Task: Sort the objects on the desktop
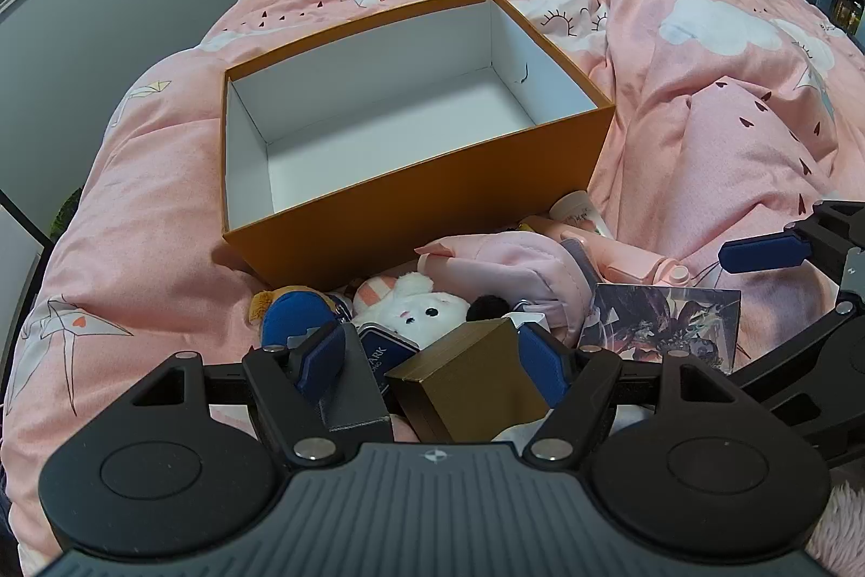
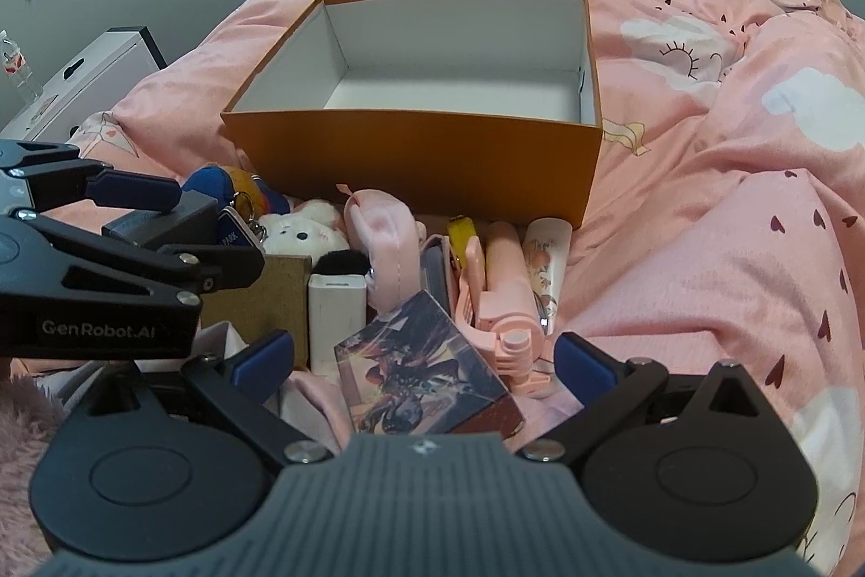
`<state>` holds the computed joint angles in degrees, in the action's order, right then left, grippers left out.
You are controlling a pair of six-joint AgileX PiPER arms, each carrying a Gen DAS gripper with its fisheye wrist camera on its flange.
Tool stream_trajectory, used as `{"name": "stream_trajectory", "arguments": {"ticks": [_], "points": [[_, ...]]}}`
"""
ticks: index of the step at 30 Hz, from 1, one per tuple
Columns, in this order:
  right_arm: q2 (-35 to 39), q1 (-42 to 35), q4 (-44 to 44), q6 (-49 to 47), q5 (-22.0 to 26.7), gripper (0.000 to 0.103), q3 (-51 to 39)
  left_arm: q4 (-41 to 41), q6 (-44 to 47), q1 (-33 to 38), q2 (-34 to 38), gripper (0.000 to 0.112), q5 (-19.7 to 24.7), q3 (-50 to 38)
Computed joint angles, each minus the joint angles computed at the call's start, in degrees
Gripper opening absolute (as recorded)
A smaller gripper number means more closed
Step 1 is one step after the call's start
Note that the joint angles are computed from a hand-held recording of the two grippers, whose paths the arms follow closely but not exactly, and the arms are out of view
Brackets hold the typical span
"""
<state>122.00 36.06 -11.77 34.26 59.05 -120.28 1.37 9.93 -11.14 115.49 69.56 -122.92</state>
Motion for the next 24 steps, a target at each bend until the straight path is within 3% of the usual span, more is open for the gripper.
{"name": "stream_trajectory", "arguments": {"ticks": [24], "points": [[0.6, -0.3, 1.2, -1.1, 0.4, 0.102, -0.4, 0.0, 0.2, -0.1, -0.1, 0.083, -0.1, 0.2]]}}
